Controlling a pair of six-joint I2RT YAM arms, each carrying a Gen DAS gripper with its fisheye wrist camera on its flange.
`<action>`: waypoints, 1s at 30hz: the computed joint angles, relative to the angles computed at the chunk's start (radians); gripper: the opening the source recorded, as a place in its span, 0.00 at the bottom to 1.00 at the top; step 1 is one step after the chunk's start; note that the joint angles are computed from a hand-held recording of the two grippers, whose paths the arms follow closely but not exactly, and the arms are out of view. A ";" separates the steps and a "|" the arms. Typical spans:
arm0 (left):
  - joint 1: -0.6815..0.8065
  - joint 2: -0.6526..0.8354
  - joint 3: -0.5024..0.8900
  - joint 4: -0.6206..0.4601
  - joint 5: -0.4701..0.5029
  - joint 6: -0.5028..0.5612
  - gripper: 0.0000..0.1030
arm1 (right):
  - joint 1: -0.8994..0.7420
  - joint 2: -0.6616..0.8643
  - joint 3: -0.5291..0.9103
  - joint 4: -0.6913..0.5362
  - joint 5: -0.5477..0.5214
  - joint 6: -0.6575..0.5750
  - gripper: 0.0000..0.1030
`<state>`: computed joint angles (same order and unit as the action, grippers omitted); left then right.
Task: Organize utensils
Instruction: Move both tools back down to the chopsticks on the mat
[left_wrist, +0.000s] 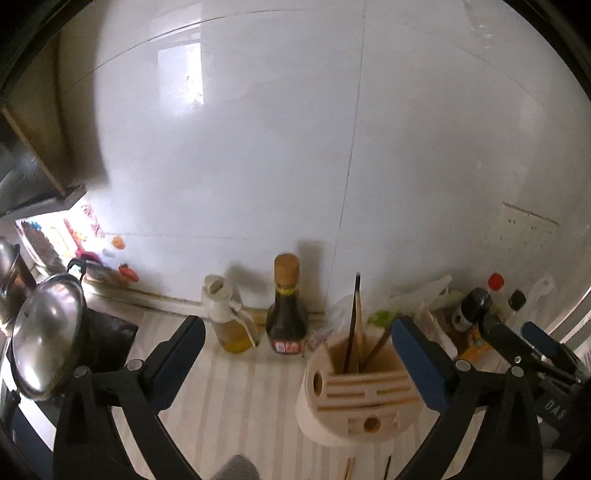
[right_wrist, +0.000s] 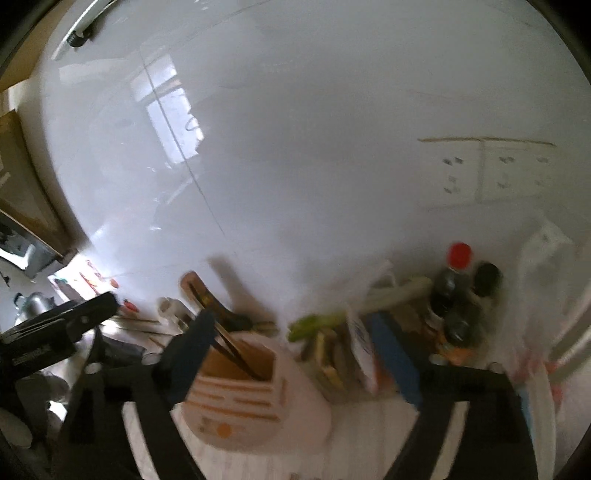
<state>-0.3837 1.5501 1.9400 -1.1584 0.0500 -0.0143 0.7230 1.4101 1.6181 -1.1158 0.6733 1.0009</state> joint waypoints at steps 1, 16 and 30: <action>0.002 -0.029 -0.044 0.006 0.002 -0.002 1.00 | 0.020 -0.005 -0.004 -0.040 0.017 0.041 0.95; -0.146 -0.365 -0.719 0.101 -0.129 -0.002 1.00 | 0.341 -0.153 -0.399 -0.333 -0.030 0.650 0.99; -0.241 -0.274 -1.029 0.161 -0.064 -0.035 0.54 | 0.512 -0.304 -0.896 0.027 -0.327 0.912 0.27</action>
<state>-0.6250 1.2757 0.9106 -0.9972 -0.0138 -0.0489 1.2347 1.1064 0.7221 -1.0890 0.3459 1.9131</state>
